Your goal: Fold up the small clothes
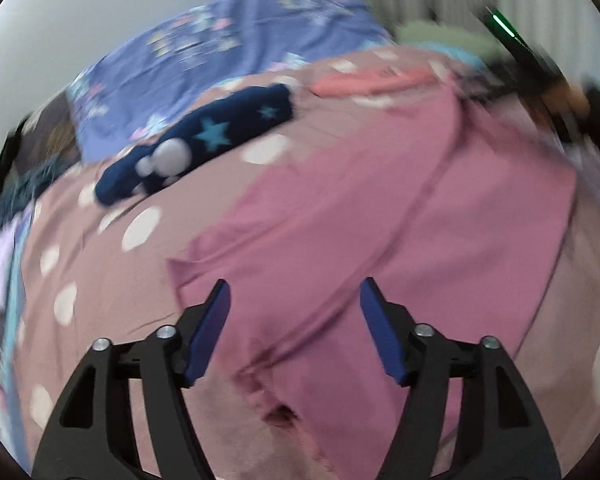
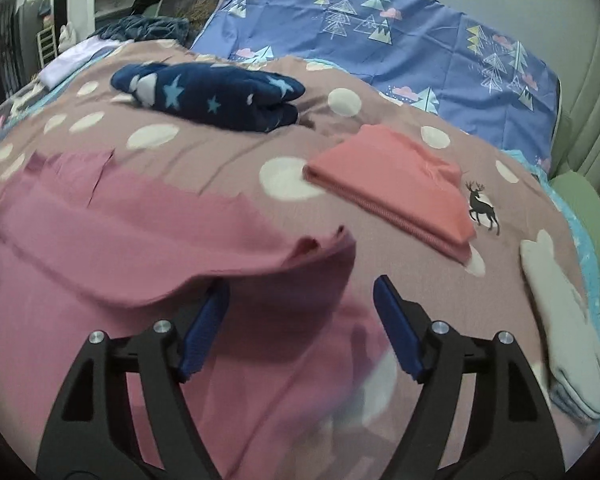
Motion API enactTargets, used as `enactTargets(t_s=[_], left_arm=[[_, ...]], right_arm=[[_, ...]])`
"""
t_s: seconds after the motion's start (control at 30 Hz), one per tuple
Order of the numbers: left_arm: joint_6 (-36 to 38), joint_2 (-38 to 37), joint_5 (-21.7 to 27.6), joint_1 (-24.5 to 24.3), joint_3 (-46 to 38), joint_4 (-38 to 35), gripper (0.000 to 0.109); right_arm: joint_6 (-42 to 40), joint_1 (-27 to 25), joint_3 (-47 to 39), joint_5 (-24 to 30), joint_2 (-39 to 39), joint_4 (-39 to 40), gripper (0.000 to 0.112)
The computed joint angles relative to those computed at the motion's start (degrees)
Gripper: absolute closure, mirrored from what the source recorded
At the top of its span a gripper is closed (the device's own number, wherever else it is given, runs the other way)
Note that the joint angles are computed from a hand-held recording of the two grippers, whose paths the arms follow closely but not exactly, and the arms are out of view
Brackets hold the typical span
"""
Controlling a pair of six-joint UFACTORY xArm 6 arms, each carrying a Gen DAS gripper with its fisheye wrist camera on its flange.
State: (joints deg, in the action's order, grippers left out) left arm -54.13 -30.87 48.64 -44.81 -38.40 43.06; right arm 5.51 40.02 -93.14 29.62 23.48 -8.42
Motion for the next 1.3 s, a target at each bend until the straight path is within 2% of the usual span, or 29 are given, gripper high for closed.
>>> enactTargets(t_s=[0.03,0.1,0.17,0.23,0.33,0.37,0.43,0.53,0.57,0.63,0.67,0.7,0.77,0.83,0.87,0.9,0.97,1.0,1.03,1.1,1.2,1.23,1.3], left_arm=[[1.1,1.6,1.6,-0.9,-0.9,0.3,0.036],[2.6,6.0,5.9,-1.9,-3.2,2.6,0.036],[2.4,9.9,10.2,-0.7,-5.2,7.2,0.036],[1.9,10.7,9.1,3.2,-6.1,8.2,0.035],[-2.6,12.4,11.1,9.5,-9.3,11.5,0.035],[-3.3,11.8,9.4,11.7,-9.2,10.9,0.035],[-3.8,9.6,1.7,17.5,-8.4,5.8,0.031],[-3.0,7.8,-4.9,20.1,-6.2,2.5,0.03],[-2.2,7.2,-6.8,20.3,-5.1,1.1,0.03],[0.3,6.7,-11.3,21.9,-2.6,-4.8,0.03],[0.1,7.1,-12.4,22.1,-2.0,-6.2,0.031],[0.3,7.3,-14.1,23.2,-1.0,-8.5,0.031],[-1.0,7.4,-17.0,24.3,0.3,-10.7,0.031],[-2.1,6.9,-20.1,25.5,1.7,-13.0,0.031],[-2.3,6.3,-21.4,26.1,2.3,-14.1,0.031],[-1.6,6.1,-23.4,26.9,2.8,-15.8,0.034],[2.5,6.4,-25.5,27.4,3.0,-20.2,0.051],[4.5,6.8,-25.3,27.4,2.7,-21.9,0.068],[5.7,7.7,-24.5,27.3,2.0,-22.7,0.086],[5.3,9.1,-22.8,27.1,0.7,-21.6,0.106],[-0.9,7.2,-25.1,27.5,1.7,-15.6,0.106],[-3.0,5.9,-26.5,27.8,2.3,-13.9,0.106],[-5.1,4.7,-26.2,28.2,2.1,-11.9,0.106]], right_arm=[[-1.9,-0.6,-2.2,0.8,1.6,4.9,0.045],[-2.1,-1.9,-6.9,5.0,4.5,12.7,0.111],[-1.2,-3.2,-7.4,4.3,5.4,19.4,0.11],[-3.1,-4.5,-6.9,3.3,5.6,29.1,0.11],[-4.4,-5.6,-6.2,3.6,5.5,36.4,0.11],[-4.4,-5.7,-5.9,3.8,5.3,37.0,0.11],[-3.9,-5.7,-5.6,3.8,5.0,36.1,0.109],[-4.7,-6.0,-4.9,3.5,4.4,38.0,0.104],[-5.3,-6.0,-4.9,3.6,4.4,39.1,0.099],[-6.2,-6.4,-5.5,3.9,4.9,41.3,0.08],[-6.7,-6.4,-5.7,4.1,5.1,42.2,0.067],[-7.7,-6.4,-6.3,4.4,5.5,43.5,0.064],[-7.5,-6.1,-7.6,5.7,6.5,43.1,0.064],[-4.6,-5.5,-8.9,6.3,7.4,38.2,0.08],[-3.3,-5.4,-9.1,6.4,7.5,36.4,0.093],[-3.3,-5.4,-8.9,6.1,7.4,36.5,0.098],[-4.8,-5.5,-7.1,3.9,6.3,39.5,0.104],[-5.3,-5.6,-6.2,2.6,5.8,40.7,0.11],[-6.4,-5.7,-5.4,1.6,5.2,42.9,0.11],[-8.1,-5.7,-3.6,0.0,3.7,46.1,0.11],[-12.2,-4.8,-0.2,-3.5,0.2,49.5,0.11],[-11.4,-4.6,0.5,-4.1,-0.9,48.1,0.11],[-3.6,-4.7,1.1,-4.7,-2.0,38.2,0.11]])
